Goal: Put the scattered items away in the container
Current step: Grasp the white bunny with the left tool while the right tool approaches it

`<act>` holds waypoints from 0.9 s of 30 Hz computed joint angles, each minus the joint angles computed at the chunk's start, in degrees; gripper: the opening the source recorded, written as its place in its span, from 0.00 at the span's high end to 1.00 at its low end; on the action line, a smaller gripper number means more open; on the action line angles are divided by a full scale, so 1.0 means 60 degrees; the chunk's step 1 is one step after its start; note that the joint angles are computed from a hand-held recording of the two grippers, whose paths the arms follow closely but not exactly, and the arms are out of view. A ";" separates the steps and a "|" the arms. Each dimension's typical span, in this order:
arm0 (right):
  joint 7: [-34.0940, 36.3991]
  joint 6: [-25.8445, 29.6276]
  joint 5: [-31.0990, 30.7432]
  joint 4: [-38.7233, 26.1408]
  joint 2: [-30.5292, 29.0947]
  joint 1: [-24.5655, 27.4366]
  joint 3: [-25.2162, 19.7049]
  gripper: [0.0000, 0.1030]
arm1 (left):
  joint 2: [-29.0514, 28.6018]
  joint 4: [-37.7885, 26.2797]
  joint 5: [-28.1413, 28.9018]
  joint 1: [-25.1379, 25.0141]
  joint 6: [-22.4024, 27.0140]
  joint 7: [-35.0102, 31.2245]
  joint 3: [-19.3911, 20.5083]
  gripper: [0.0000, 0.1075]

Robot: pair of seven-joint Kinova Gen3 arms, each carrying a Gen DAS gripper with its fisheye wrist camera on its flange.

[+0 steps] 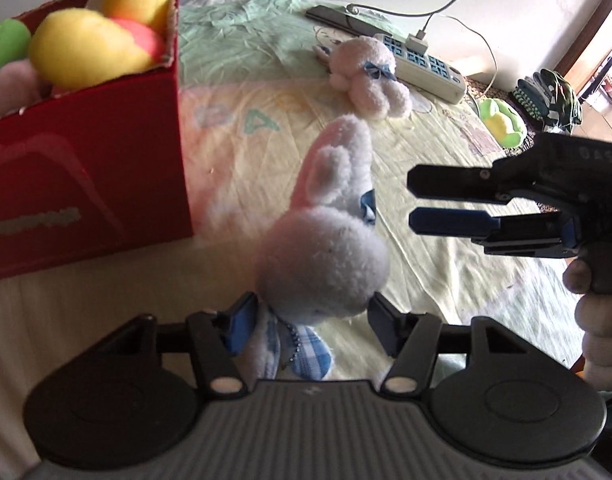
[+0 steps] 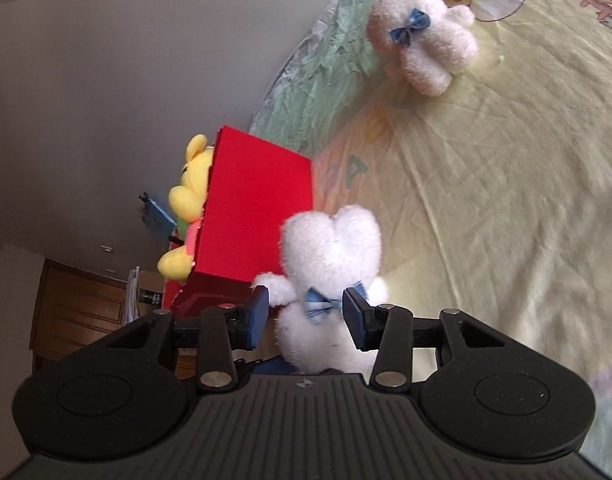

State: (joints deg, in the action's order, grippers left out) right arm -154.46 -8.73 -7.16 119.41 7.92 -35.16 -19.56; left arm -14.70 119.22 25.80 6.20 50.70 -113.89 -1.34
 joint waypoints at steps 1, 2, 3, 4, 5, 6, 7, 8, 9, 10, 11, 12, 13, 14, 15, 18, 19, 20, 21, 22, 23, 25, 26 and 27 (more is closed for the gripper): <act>0.0048 0.0224 -0.0151 0.0001 -0.0001 -0.0072 0.0140 0.56 | -0.0054 0.0016 -0.0024 0.0002 -0.0054 0.0027 0.0036 0.41; -0.0011 0.0367 -0.0146 -0.0002 0.0031 0.0011 0.0103 0.56 | -0.0091 0.0019 -0.0119 -0.0006 -0.0112 0.0127 0.0115 0.41; -0.0144 0.0449 -0.0019 0.0021 0.0061 0.0251 -0.0110 0.56 | -0.0067 -0.0010 -0.0207 -0.0011 -0.0140 0.0231 0.0170 0.39; -0.0218 0.0489 0.0048 0.0022 0.0115 0.0427 -0.0285 0.56 | 0.0019 -0.0058 -0.0225 0.0003 -0.0150 0.0262 0.0164 0.38; -0.0363 0.0484 0.0209 0.0023 0.0189 0.0730 -0.0593 0.56 | 0.0118 -0.0120 -0.0210 0.0022 -0.0147 0.0262 0.0146 0.37; -0.0525 0.0449 0.0412 0.0016 0.0278 0.1071 -0.0942 0.55 | 0.0186 -0.0175 -0.0214 0.0031 -0.0143 0.0256 0.0143 0.37; -0.0647 0.0432 0.0570 -0.0014 0.0375 0.1293 -0.1181 0.55 | 0.0225 -0.0230 -0.0260 0.0034 -0.0166 0.0299 0.0189 0.37; -0.0714 0.0432 0.0688 -0.0050 0.0451 0.1412 -0.1316 0.55 | 0.0270 -0.0288 -0.0315 0.0040 -0.0201 0.0347 0.0241 0.37; -0.0764 0.0500 0.0850 -0.0120 0.0525 0.1578 -0.1505 0.55 | 0.0319 -0.0353 -0.0361 0.0046 -0.0206 0.0363 0.0261 0.37; -0.0771 0.0607 0.1010 -0.0195 0.0582 0.1757 -0.1700 0.55 | 0.0370 -0.0415 -0.0376 0.0055 -0.0184 0.0348 0.0252 0.37; -0.0712 0.0743 0.1097 -0.0281 0.0617 0.1794 -0.1745 0.55 | 0.0401 -0.0472 -0.0370 0.0061 -0.0117 0.0279 0.0213 0.37; -0.0610 0.0854 0.1098 -0.0362 0.0657 0.1832 -0.1787 0.56 | 0.0403 -0.0512 -0.0371 0.0059 -0.0049 0.0208 0.0179 0.38; -0.0557 0.0866 0.1132 -0.0402 0.0734 0.2042 -0.2006 0.56 | 0.0376 -0.0526 -0.0367 0.0049 0.0010 0.0133 0.0143 0.40; -0.0534 0.0782 0.1187 -0.0417 0.0854 0.2408 -0.2401 0.56 | 0.0337 -0.0530 -0.0370 0.0029 0.0077 0.0070 0.0106 0.40; -0.0530 0.0703 0.1251 -0.0427 0.0957 0.2693 -0.2709 0.57 | 0.0301 -0.0541 -0.0373 -0.0001 0.0158 0.0011 0.0056 0.40; -0.0418 0.0783 0.1464 -0.0621 0.1215 0.3093 -0.3149 0.56 | 0.0267 -0.0577 -0.0127 -0.0121 0.0417 -0.0316 -0.0230 0.34; -0.0316 0.0916 0.1496 -0.0743 0.1295 0.3151 -0.3218 0.56 | 0.0237 -0.0559 -0.0045 -0.0183 0.0397 -0.0377 -0.0280 0.27; -0.0155 0.1114 0.1515 -0.0899 0.1385 0.3227 -0.3307 0.56 | 0.0204 -0.0536 0.0037 -0.0244 0.0328 -0.0386 -0.0302 0.26; 0.0046 0.1272 0.1497 -0.1041 0.1465 0.3263 -0.3350 0.56 | 0.0226 -0.0535 0.0144 -0.0277 0.0296 -0.0445 -0.0344 0.25; 0.0243 0.1443 0.1462 -0.1201 0.1530 0.3189 -0.3270 0.56 | 0.0297 -0.0570 0.0261 -0.0297 0.0321 -0.0533 -0.0389 0.25; 0.0407 0.1561 0.1397 -0.1332 0.1583 0.3119 -0.3183 0.56 | 0.0384 -0.0596 0.0384 -0.0317 0.0315 -0.0617 -0.0408 0.25; 0.0703 0.1561 0.1232 -0.1499 0.1728 0.3185 -0.3220 0.53 | 0.0595 -0.0610 0.0587 -0.0379 0.0249 -0.0694 -0.0371 0.23; 0.0812 0.1531 0.1112 -0.1561 0.1776 0.3186 -0.3199 0.51 | 0.0718 -0.0631 0.0602 -0.0430 0.0221 -0.0613 -0.0306 0.23; 0.0913 0.1484 0.0984 -0.1627 0.1827 0.3198 -0.3189 0.48 | 0.0843 -0.0649 0.0643 -0.0472 0.0213 -0.0563 -0.0262 0.23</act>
